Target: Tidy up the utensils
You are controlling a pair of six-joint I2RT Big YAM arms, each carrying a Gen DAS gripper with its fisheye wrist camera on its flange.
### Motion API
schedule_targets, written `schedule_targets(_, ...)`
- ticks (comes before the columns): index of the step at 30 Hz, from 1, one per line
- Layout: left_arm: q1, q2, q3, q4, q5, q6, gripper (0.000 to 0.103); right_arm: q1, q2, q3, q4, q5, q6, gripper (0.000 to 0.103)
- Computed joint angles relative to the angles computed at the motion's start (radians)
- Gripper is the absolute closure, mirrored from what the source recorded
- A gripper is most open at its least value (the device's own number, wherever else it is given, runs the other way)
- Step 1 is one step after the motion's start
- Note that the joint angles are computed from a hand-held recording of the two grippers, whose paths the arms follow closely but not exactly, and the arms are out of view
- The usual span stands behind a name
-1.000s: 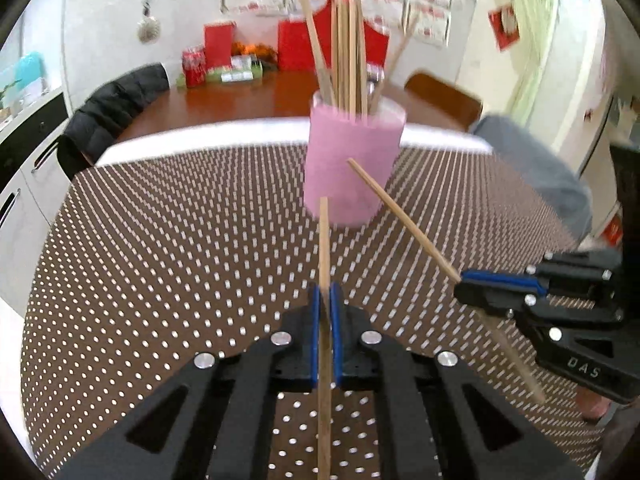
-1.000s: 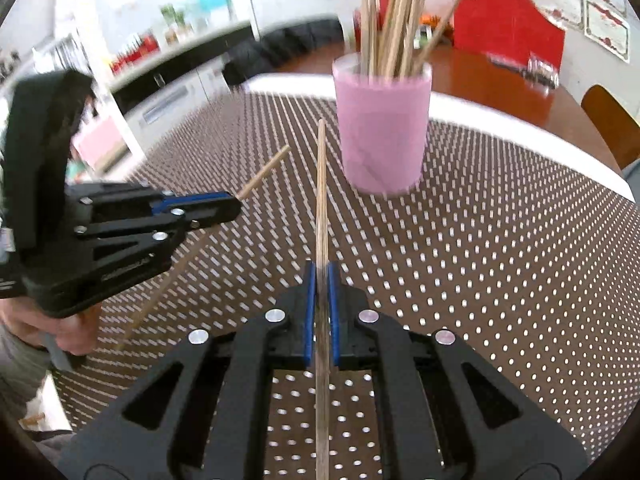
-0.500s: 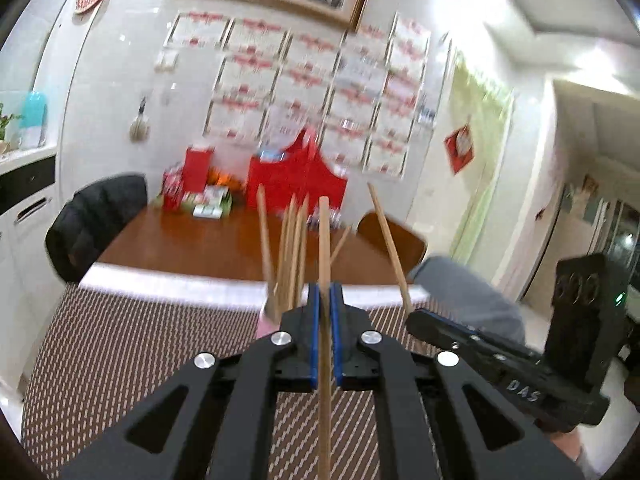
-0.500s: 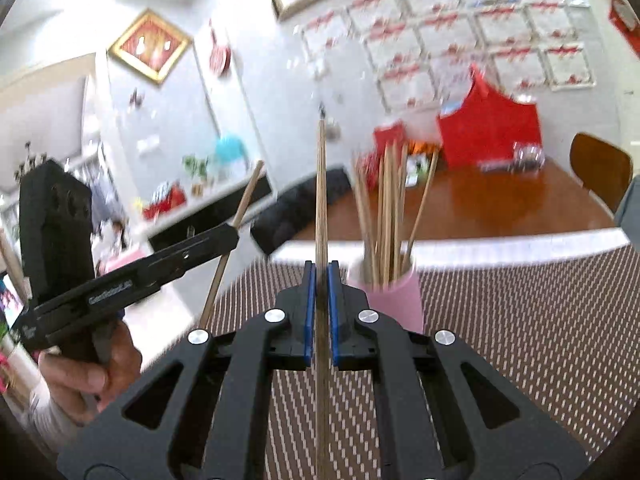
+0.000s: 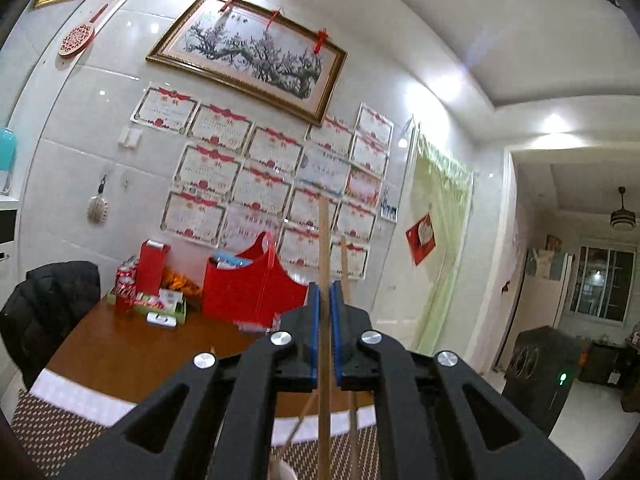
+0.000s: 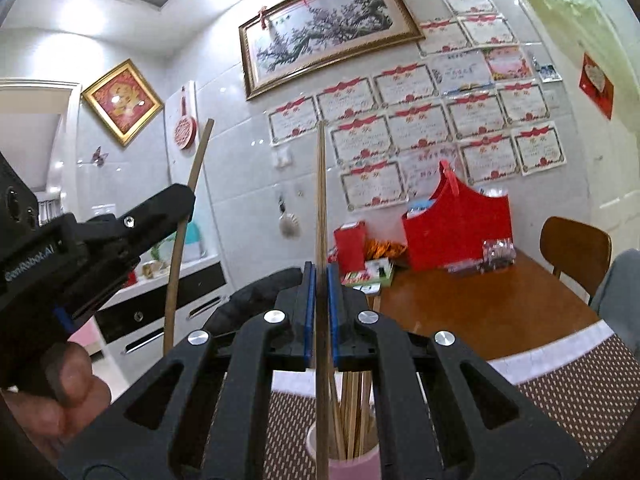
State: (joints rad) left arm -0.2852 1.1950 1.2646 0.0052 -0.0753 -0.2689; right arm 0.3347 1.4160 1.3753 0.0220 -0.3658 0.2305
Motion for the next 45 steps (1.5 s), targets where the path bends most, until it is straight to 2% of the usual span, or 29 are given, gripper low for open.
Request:
schedule_targets(6, 0.041, 0.103, 0.016, 0.126, 0.029, 0.007, 0.097, 0.015, 0.101, 0.083, 0.043, 0.038, 0.024, 0.096)
schedule_targets(11, 0.071, 0.174, 0.013, 0.186, 0.051, -0.02, 0.097, 0.019, 0.152, 0.103, 0.054, 0.05, 0.023, 0.096)
schedule_targets(20, 0.098, 0.238, 0.002, 0.219, 0.05, -0.044, 0.097, 0.023, 0.201, 0.111, 0.058, 0.062, 0.021, 0.096)
schedule_targets(30, 0.094, 0.24, -0.024, 0.225, 0.018, -0.031, 0.096, 0.037, 0.213, 0.099, 0.027, 0.072, -0.007, 0.094)
schedule_targets(31, 0.096, 0.237, -0.025, 0.214, 0.023, -0.034, 0.087, 0.034, 0.208, 0.095, 0.02, 0.068, -0.004, 0.082)
schedule_targets(32, 0.098, 0.229, -0.037, 0.226, 0.023, -0.042, 0.073, 0.032, 0.202, 0.09, 0.018, 0.07, -0.001, 0.06)
schedule_targets(33, 0.1, 0.217, -0.051, 0.241, 0.011, -0.056, 0.061, 0.032, 0.197, 0.088, 0.009, 0.088, 0.0, 0.049)
schedule_targets(34, 0.101, 0.202, -0.063, 0.25, -0.011, -0.068, 0.037, 0.028, 0.189, 0.079, 0.012, 0.097, 0.011, 0.028)
schedule_targets(35, 0.1, 0.186, -0.075, 0.261, -0.037, -0.077, 0.026, 0.02, 0.179, 0.064, 0.035, 0.089, 0.029, 0.014)
schedule_targets(37, 0.102, 0.157, -0.089, 0.256, -0.047, -0.077, 0.021, 0.007, 0.152, 0.038, 0.062, 0.093, 0.05, 0.006)
schedule_targets(41, 0.087, 0.082, -0.106, 0.196, -0.11, -0.036, 0.006, -0.019, 0.1, 0.024, 0.039, 0.08, 0.076, 0.006)
schedule_targets(45, 0.043, -0.008, -0.129, 0.132, -0.21, 0.033, 0.004, -0.04, 0.033, -0.005, 0.029, 0.082, 0.081, 0.006)
